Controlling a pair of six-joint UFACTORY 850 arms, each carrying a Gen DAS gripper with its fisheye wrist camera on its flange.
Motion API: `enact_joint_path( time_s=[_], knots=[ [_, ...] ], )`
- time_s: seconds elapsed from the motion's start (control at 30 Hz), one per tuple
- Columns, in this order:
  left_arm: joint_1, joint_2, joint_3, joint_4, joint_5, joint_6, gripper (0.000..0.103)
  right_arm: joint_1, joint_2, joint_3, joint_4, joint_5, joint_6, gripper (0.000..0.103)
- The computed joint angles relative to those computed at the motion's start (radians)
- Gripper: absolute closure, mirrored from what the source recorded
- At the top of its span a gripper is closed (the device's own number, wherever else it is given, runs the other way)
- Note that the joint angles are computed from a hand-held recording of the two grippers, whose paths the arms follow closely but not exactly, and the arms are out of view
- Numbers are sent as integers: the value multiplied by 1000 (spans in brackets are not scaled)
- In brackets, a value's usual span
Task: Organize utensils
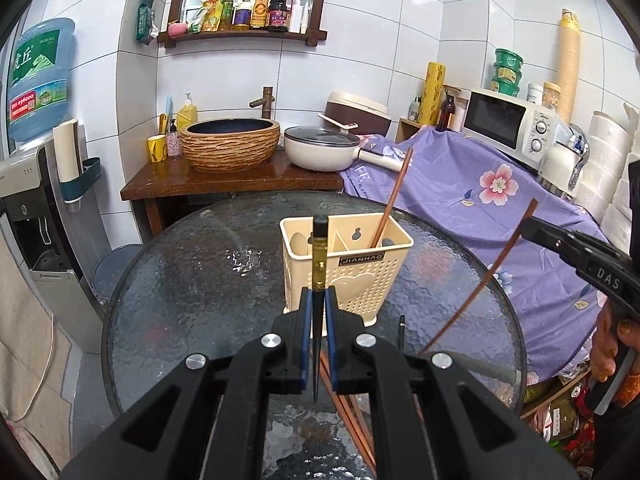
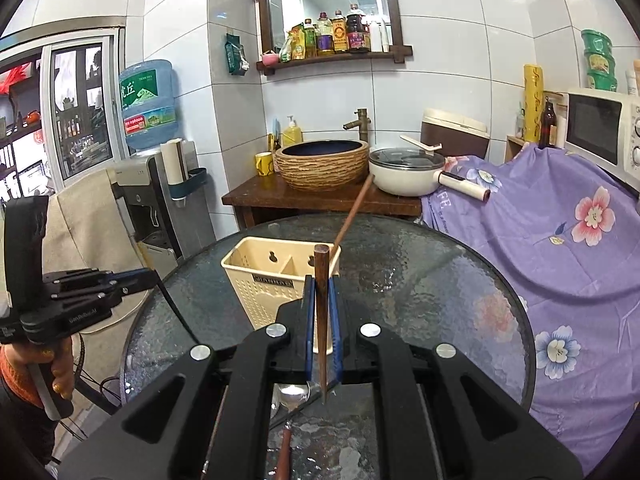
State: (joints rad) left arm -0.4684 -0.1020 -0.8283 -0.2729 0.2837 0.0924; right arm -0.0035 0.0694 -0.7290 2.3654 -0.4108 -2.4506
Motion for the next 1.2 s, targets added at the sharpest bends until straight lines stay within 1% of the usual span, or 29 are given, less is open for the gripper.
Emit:
enact_joint_path(
  time_s=[0.13, 0.23, 0.37, 0.5, 0.53, 0.57, 0.6, 0.63, 0.7, 0.77, 0.8, 0.83, 0.87, 0.9, 1.0, 1.1, 1.17, 1.2],
  knots=[
    [9, -1, -23, 53, -32, -42, 96, 3, -13, -47, -101, 20, 108, 96],
    [13, 7, -34, 110, -49, -93, 96, 3, -19, -84, -220, 27, 240, 96],
    [9, 32, -43, 95, -47, -67, 97, -1, -20, -131, -369, 15, 400, 96],
    [7, 52, -82, 171, -69, -134, 98, -3, -22, -195, -502, 6, 554, 96],
    [5, 54, -89, 152, -70, -114, 98, -3, -26, -219, -545, 3, 612, 95],
    [0, 58, -96, 93, -63, -52, 98, -2, -32, -236, -575, 0, 646, 96],
    [0, 58, -101, 76, -59, -32, 98, 1, -36, -248, -596, 4, 668, 96],
    [-1, 56, -108, 58, -57, -17, 98, 11, -42, -259, -595, 29, 665, 96],
    [2, 46, -118, 66, -56, -37, 98, 18, -50, -268, -579, 40, 650, 95],
    [1, 26, -126, -30, -51, 52, 98, 21, -63, -271, -543, 47, 622, 96],
    [4, 9, -130, -52, -54, 68, 98, 22, -71, -276, -541, 49, 628, 96],
    [8, -1, -133, -32, -64, 43, 98, 25, -73, -274, -527, 52, 612, 95],
    [13, -11, -135, 8, -72, 1, 98, 31, -72, -272, -487, 57, 560, 96],
    [16, -20, -137, 9, -75, -4, 98, 34, -67, -269, -435, 54, 501, 95],
    [27, -36, -142, 77, -83, -82, 98, 30, -58, -275, -341, 16, 421, 96],
    [33, -25, -135, 114, -75, -115, 98, 37, -49, -290, -97, -2, 189, 96],
    [36, -15, -123, 106, -64, -109, 98, 51, -60, -303, 51, 4, 46, 96],
    [36, -12, -119, 103, -61, -109, 98, 54, -72, -308, 109, -18, -8, 96]
  ],
)
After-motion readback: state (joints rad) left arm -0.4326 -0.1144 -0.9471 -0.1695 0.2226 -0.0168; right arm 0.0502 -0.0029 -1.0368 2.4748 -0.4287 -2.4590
